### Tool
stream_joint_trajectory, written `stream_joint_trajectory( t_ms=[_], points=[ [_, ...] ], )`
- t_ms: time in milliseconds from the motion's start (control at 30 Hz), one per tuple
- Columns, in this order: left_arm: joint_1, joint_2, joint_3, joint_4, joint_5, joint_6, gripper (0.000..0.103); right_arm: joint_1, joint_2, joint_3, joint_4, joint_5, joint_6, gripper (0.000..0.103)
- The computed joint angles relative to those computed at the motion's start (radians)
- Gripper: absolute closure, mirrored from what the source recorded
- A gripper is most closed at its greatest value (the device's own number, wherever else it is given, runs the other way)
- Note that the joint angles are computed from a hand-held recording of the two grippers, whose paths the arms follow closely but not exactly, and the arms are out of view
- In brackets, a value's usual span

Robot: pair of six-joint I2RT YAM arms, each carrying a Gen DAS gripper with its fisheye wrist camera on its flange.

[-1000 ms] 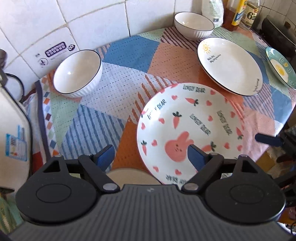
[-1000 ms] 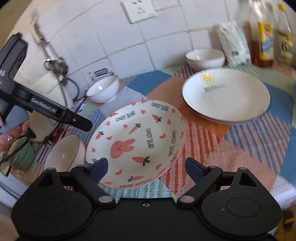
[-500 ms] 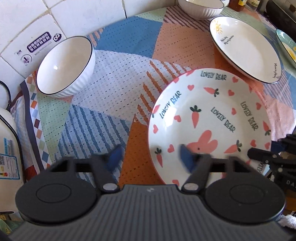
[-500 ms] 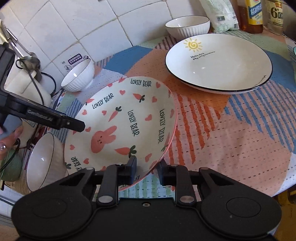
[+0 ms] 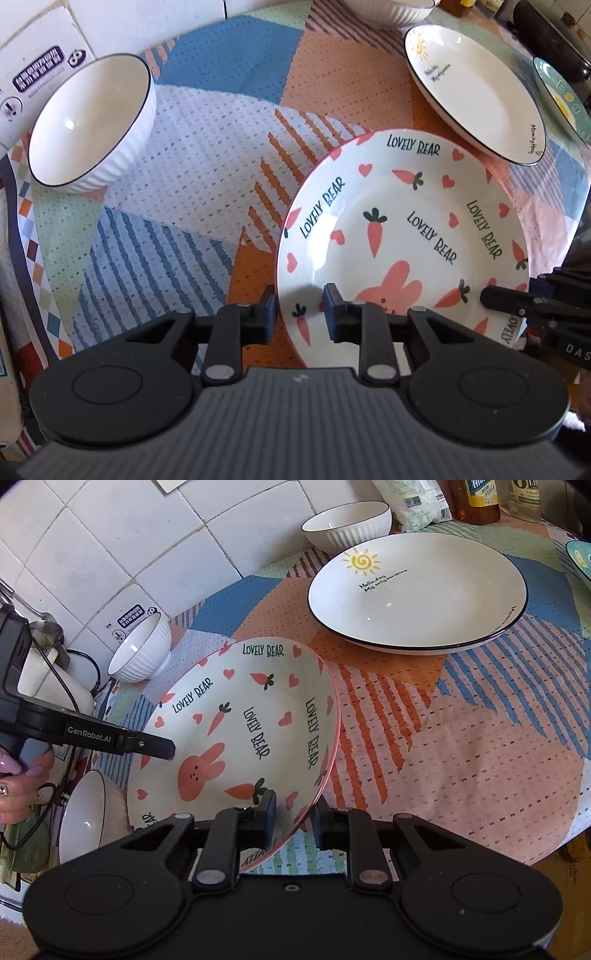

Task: Organize plates and bowls
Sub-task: 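Lift the bunny plate with both grippers and carry it over the sun plate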

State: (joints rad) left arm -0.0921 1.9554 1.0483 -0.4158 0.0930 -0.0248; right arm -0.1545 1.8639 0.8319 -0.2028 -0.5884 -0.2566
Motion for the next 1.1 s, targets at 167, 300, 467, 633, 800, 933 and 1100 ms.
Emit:
stream_joint_trajectory(
  t_ms=[167,300,467,633,800,933,1100],
  points=[
    [-0.007,0.016,0.059,-0.089,-0.016,0.005,0.079,0.011,-0.006,0.046,-0.061,0.023,0.001,0.080],
    [-0.007,0.011,0.074,-0.103,-0.017,-0.030,0.078,0.008,-0.015,0.077,-0.104,0.013,-0.011,0.080],
    [-0.008,-0.021,0.062,-0.108,-0.016,-0.040,0.078,0.005,-0.033,0.095,-0.137,0.001,-0.032,0.080],
    [-0.013,-0.058,0.060,-0.115,-0.013,-0.068,0.078,-0.004,-0.046,0.091,-0.135,-0.013,-0.048,0.080],
    [-0.012,-0.100,0.088,-0.149,0.017,-0.092,0.078,-0.021,-0.069,0.100,-0.139,-0.040,-0.069,0.079],
    [-0.042,-0.122,0.125,-0.160,0.011,-0.107,0.078,-0.056,-0.073,0.155,-0.194,-0.064,-0.095,0.079],
    [-0.088,-0.075,0.233,-0.188,0.015,-0.107,0.078,-0.089,-0.083,0.200,-0.185,-0.045,-0.065,0.080]
  ],
)
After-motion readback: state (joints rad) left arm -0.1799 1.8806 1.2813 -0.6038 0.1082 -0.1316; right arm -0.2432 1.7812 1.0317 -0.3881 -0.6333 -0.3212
